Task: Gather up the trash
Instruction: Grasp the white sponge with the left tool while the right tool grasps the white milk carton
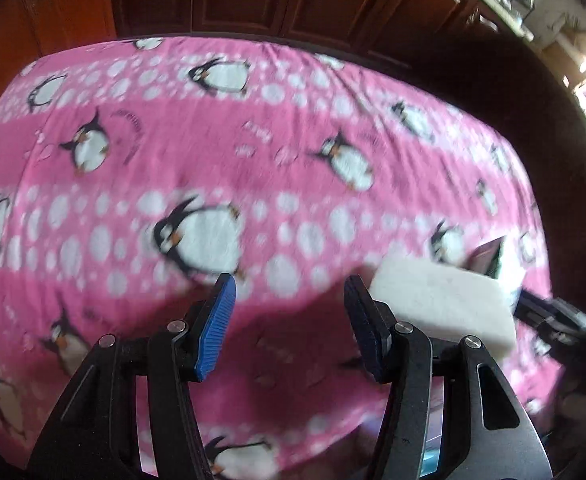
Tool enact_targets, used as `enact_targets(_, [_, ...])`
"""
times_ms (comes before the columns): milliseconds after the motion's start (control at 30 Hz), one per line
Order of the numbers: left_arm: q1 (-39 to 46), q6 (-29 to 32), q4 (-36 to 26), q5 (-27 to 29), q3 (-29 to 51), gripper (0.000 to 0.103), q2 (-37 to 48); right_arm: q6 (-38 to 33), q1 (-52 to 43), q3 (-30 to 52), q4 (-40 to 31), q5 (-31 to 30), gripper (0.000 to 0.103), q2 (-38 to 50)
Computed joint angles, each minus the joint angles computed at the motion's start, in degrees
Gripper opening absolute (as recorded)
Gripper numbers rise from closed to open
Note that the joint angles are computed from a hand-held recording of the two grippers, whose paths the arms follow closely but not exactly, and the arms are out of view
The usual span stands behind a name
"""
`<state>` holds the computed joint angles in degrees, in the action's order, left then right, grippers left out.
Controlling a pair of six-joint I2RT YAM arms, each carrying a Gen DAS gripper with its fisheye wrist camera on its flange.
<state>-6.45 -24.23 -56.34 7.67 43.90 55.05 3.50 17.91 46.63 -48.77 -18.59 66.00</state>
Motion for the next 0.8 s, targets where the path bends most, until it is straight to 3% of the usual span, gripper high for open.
enact_targets(233, [0.7, 3.0, -4.2, 4.4, 6.8, 0.055, -0.7, -0.3, -2.5, 0.8, -1.7, -1.0, 0.046, -1.1])
enact_targets(400, [-5.6, 6.0, -6.7, 2.0, 9.2, 0.065, -2.0, -3.0, -6.9, 0.7, -4.4, -3.2, 0.046, -3.3])
enact_targets(500, [-11.4, 6.3, -5.1, -1.9, 9.1, 0.065, -0.5, -4.1, -8.2, 0.9, -5.7, -4.4, 0.047, -4.6])
enact_targets(633, [-14.8, 9.3, -1.2, -2.8, 9.8, 0.068, 2.6, -5.1, -8.6, 1.4, -7.7, -7.3, 0.048, -4.8])
enact_targets(800, [-18.0, 13.9, 3.0, -4.6, 11.8, 0.072, 9.9, -3.7, -7.0, 0.5, -7.6, -6.6, 0.051, -5.1])
